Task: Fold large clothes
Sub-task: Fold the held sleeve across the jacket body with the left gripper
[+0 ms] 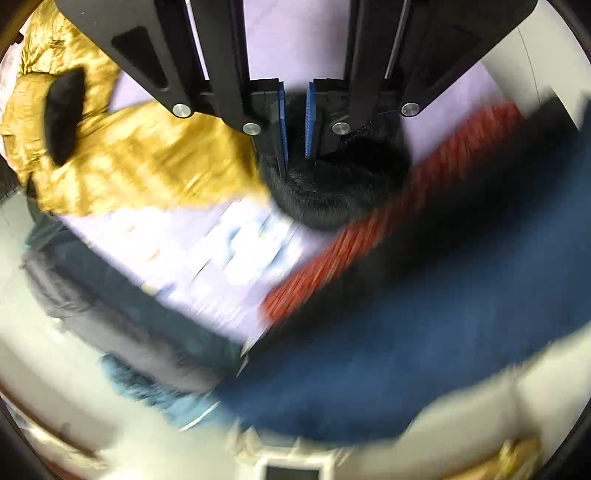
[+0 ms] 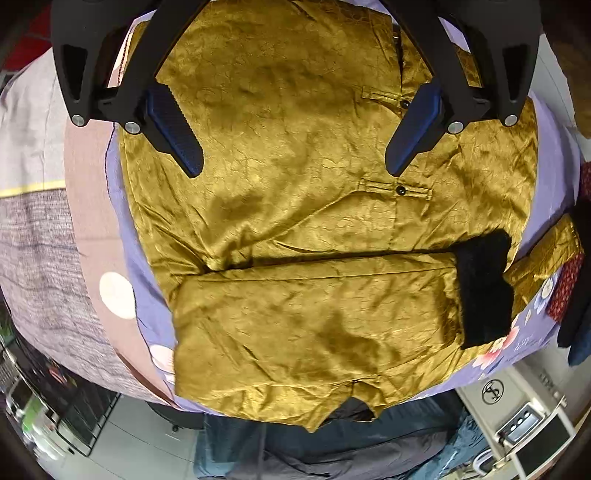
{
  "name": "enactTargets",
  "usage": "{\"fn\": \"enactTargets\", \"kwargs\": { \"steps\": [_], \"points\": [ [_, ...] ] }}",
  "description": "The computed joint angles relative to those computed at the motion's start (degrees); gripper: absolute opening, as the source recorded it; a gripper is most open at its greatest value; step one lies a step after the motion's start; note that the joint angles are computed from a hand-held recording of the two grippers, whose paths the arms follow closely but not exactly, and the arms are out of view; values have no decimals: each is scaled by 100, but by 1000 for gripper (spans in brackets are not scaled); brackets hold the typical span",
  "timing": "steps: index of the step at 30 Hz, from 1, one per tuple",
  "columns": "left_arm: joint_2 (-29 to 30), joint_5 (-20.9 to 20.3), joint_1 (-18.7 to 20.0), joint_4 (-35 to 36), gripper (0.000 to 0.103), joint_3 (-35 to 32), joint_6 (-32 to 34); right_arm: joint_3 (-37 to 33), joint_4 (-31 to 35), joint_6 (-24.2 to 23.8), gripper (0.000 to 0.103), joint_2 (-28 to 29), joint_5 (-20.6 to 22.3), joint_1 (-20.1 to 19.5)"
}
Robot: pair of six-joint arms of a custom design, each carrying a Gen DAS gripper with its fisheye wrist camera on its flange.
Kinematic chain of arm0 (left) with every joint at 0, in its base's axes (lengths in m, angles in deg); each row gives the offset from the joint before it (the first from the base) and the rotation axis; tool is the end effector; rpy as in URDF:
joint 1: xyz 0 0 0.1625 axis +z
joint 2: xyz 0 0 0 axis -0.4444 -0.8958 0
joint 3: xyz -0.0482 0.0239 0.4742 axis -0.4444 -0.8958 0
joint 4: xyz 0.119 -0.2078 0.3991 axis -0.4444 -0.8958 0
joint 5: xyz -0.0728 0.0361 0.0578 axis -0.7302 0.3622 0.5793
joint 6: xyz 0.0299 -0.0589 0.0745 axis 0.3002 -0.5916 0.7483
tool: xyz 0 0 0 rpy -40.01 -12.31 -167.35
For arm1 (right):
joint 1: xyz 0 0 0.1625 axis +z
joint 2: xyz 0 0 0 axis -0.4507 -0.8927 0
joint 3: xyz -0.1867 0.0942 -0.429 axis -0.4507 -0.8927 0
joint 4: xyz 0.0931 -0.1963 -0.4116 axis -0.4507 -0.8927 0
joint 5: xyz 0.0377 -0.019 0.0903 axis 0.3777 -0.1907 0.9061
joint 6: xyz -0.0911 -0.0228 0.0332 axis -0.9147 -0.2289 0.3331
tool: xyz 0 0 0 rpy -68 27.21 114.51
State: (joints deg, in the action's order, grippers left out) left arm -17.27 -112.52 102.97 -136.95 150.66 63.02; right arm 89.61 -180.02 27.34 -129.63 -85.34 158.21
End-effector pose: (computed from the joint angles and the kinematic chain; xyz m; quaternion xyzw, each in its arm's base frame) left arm 0.0904 -0.4942 0.5089 0.0939 0.8777 -0.3038 0.3585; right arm 0.3046 -0.2544 0.0684 -0.1555 -0.8851 0.2201 0.3794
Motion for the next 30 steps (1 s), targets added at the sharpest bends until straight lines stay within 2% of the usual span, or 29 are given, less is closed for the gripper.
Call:
{"fn": "enactTargets", "kwargs": {
  "steps": [2,7,9,10,12,16,18,20,22,26,27,28,29,30],
  "points": [
    [-10,-95,-505,-102,4,-85,212,76,-77,92,98,-47,-16,-8],
    [184,-779,-1574,-146,4,-151,194,275,-415,198,98,-169,-76,18],
    [326,-1132,-2033,-92,3,31,80,329,-430,286,98,-240,-127,58],
    [449,-1433,-2248,-24,3,133,-27,349,-405,336,98,-279,-156,76],
    [558,-1823,-2603,109,3,414,-213,408,-272,548,98,-399,-223,131],
    [1134,-2698,-3343,35,3,1107,-535,555,172,1139,98,-732,-272,221],
    [1433,-2931,-3617,-27,3,1370,-747,652,269,1355,98,-895,-243,235],
    [1827,-2987,-3826,-84,3,1629,-1005,752,292,1468,98,-1035,-181,212],
    [2225,-2993,-3832,-99,3,1699,-1300,836,304,1543,98,-1154,-127,175],
    [2557,-3087,-3807,232,4,1789,-1659,935,81,1413,98,-1244,-73,93],
    [2556,-3134,-3802,314,14,1798,-1684,914,155,1432,98,-1243,-68,67],
    [2534,-3167,-3724,396,29,1766,-1617,937,-10,1260,98,-1235,-64,19],
    [2376,-3139,-3691,464,59,1791,-1577,960,-214,1072,98,-1220,-63,-33],
    [2213,-3066,-3678,335,81,1854,-1552,974,-434,881,98,-1194,-60,-72]
  ]
}}
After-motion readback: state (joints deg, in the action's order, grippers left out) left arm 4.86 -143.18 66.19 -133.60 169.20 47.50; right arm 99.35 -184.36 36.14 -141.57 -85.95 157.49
